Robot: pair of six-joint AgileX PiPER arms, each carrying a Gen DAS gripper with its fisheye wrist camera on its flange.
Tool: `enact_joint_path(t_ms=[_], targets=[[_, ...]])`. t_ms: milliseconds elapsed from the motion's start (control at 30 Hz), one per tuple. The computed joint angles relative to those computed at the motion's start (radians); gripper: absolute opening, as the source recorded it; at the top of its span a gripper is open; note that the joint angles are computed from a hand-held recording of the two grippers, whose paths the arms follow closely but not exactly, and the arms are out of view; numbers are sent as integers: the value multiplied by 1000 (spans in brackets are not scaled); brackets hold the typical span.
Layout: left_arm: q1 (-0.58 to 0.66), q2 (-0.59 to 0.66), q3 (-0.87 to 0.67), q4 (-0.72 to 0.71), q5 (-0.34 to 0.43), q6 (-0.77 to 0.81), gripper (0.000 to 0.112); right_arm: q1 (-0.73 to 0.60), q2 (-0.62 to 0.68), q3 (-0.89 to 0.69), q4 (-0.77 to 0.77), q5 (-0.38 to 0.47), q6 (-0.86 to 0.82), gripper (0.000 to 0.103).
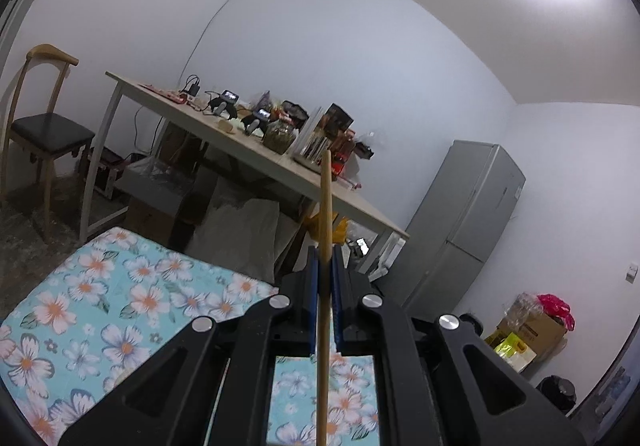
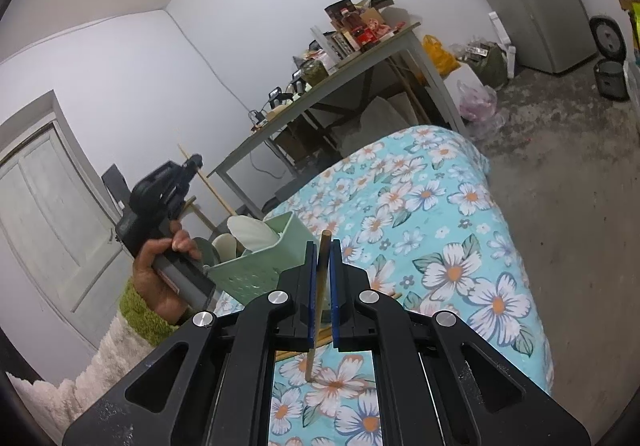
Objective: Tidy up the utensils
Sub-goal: 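Lift both held chopsticks upright and carry them over the green basket, then drop the chopstick into the basket by opening the left gripper, then lower the chopstick into the basket and open the right gripper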
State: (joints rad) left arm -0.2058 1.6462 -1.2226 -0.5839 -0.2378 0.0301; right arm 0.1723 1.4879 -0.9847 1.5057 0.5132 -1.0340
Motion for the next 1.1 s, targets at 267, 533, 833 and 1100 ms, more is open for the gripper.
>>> enact_joint_path(t_ms=[267,533,833,1100], targets=[[-26,-83,117,-87,8,149,6,-3,-18,12,-5,5,7,4],[-67,-213,262,-198,-8,305,56,26,-61,13,-28,-22,18,3],[-103,-397,483,-369,-1,487,75,70,-91,-87,-72,-18,11,3],[-120,-522,681,-571,26,656,80,105,-20,-299,-111,38,60,3]])
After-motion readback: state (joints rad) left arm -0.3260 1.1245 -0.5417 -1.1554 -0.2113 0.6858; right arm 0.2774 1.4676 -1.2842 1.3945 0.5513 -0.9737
